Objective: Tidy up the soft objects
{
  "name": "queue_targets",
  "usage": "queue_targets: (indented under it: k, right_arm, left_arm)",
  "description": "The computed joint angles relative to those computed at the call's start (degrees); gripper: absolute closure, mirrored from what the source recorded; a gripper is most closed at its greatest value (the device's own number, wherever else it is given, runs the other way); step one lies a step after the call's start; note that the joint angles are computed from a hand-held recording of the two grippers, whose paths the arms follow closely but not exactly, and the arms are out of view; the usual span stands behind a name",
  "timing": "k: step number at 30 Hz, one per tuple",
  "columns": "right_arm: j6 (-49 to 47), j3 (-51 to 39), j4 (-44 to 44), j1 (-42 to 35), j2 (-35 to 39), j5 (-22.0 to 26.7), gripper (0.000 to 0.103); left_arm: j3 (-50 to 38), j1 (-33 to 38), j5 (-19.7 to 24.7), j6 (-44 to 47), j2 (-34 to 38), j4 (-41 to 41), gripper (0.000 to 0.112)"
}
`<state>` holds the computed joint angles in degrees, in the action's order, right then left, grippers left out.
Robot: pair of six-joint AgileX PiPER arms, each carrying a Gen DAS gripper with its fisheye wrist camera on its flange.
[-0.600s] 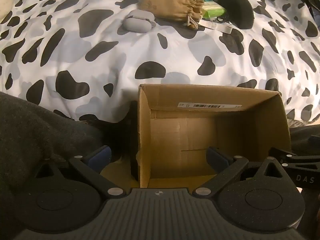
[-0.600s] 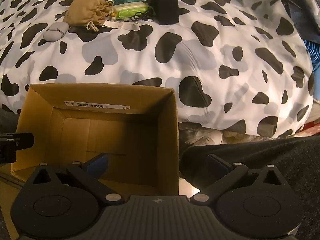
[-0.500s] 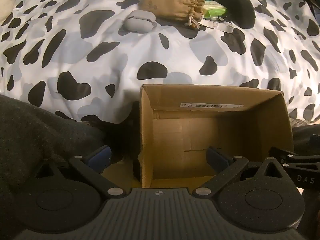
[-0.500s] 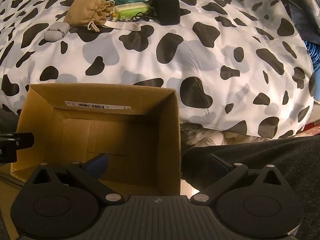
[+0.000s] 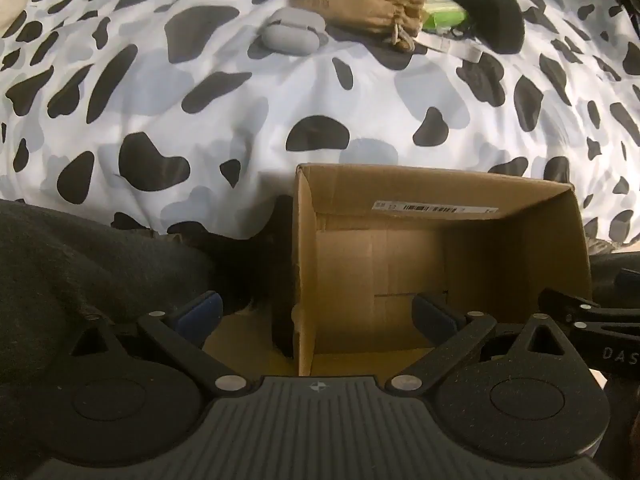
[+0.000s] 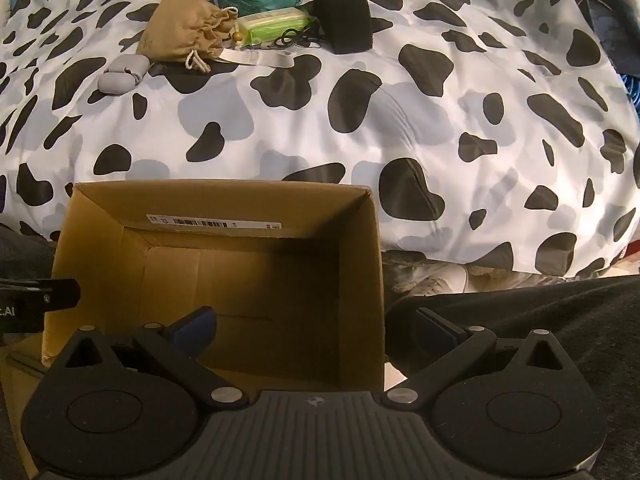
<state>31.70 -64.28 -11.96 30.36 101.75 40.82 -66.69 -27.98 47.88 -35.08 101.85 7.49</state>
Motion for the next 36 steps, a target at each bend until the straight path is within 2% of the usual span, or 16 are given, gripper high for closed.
queue_targets:
  k: [10,36]
  right_arm:
    - [-2.2,-0.99,2.4,-1.18,0.97,0.07,0.0]
    - [-0.19,-0.75,-0.36,-0.46,1.53,0.55,0.0]
  left_arm:
    - [-1.26,-0.03,0.26,0.66,1.85,-1.05,0.01]
    - [-3.06,-1.9,0.27,2.48,3.4,-0.72,0.01]
